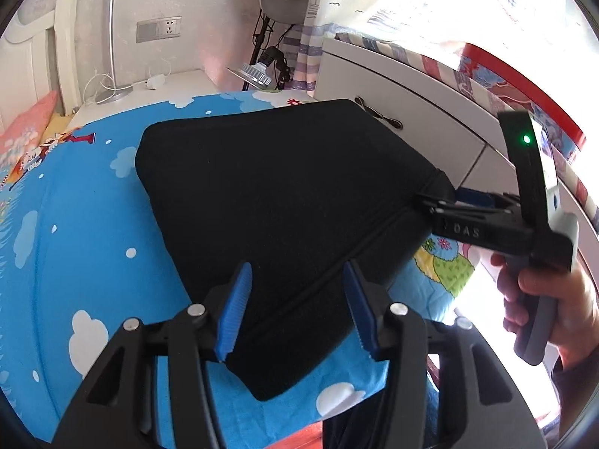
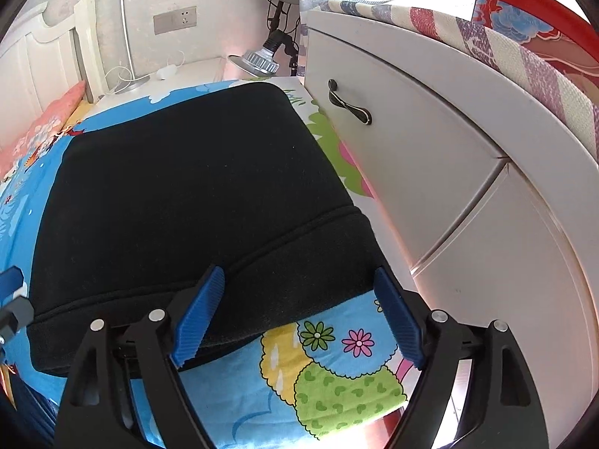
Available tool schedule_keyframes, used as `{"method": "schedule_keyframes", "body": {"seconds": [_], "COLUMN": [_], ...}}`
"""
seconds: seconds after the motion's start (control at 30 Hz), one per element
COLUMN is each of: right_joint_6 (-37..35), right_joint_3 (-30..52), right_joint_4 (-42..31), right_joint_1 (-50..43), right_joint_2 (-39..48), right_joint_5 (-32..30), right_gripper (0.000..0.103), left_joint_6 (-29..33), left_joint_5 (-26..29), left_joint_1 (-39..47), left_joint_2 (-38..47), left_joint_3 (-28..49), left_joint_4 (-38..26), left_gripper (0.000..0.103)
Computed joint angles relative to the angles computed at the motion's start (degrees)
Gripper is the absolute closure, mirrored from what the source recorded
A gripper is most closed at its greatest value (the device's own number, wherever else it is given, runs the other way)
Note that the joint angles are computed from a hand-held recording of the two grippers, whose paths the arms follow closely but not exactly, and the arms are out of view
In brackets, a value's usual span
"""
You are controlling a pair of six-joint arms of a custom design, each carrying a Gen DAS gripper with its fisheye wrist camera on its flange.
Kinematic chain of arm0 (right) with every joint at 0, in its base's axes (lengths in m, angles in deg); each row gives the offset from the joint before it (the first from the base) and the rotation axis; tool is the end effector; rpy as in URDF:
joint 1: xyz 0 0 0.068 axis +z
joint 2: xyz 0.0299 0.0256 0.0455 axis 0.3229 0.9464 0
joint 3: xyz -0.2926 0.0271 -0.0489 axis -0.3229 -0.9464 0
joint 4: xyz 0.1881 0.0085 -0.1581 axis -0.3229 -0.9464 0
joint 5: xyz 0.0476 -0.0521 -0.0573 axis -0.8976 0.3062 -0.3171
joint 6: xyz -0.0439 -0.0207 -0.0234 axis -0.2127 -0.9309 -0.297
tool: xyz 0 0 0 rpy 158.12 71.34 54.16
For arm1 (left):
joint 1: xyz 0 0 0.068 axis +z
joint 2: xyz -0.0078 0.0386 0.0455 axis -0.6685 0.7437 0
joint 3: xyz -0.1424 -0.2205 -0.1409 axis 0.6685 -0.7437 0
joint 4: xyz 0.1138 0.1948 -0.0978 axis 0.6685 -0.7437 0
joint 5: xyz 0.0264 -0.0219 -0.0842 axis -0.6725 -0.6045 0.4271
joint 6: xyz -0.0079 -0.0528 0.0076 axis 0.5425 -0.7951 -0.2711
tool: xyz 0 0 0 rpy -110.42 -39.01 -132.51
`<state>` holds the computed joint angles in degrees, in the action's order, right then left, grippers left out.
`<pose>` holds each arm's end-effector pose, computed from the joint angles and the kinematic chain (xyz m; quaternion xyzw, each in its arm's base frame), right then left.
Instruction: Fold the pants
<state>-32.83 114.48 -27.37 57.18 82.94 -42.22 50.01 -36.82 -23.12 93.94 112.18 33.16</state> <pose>0.1748 0.1158 0.2511 0.1046 0.9437 -0.0605 0.3080 0.1741 0.0374 0.2578 0.2031 0.9073 -0.1676 0.3278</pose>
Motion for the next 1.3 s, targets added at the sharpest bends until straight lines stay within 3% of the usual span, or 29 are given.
{"method": "schedule_keyframes", "body": {"seconds": [0.07,0.17,0.3,0.43,0.73,0.9,1.03,1.17,1.3], "right_joint_6": [0.69,0.64,0.67,0.72,1.11,1.05,1.23,1.42,1.50], "right_joint_3": [-0.31,-0.94,-1.38,-1.36,-1.76,-1.49,-0.95,-1.05,-0.95], "right_joint_4": [-0.18,0.48,1.18,1.38,1.60,1.36,0.72,0.82,0.56], "right_joint_1": [0.38,-0.34,-0.83,-0.87,-1.71,-2.16,-2.29,-2.59,-2.64], "right_joint_2": [-0.36,-0.97,-1.23,-1.06,-1.30,-1.06,-0.51,-0.29,-0.13], "right_joint_5": [-0.06,-1.05,-1.73,-1.81,-2.88,-3.24,-3.39,-3.87,-4.09], "right_gripper": [0.023,0.021,0.019,0.019,0.019,0.019,0.019,0.019,0.019], "left_joint_6": [-1.56,-3.14,-5.79,-12.40,-12.03,-12.86,-14.17,-17.58,-20.42], "left_joint_5": [-0.43,-0.19,-2.40,-10.79,-13.39,-9.81,-19.01,-24.98,-30.19], "left_joint_1": [-0.49,-1.24,-4.13,-9.96,-16.22,-19.98,-29.32,-34.57,-36.84], "left_joint_2": [-0.03,-0.30,-1.58,-3.90,0.80,15.03,25.57,40.24,47.08], "left_joint_3": [0.59,1.52,1.94,1.01,3.87,17.07,26.05,39.33,44.98], "left_joint_4": [0.41,0.26,0.73,4.15,11.75,7.04,10.81,6.73,6.06], "left_gripper": [0.051,0.032,0.016,0.002,0.002,0.002,0.004,0.004,0.002]}}
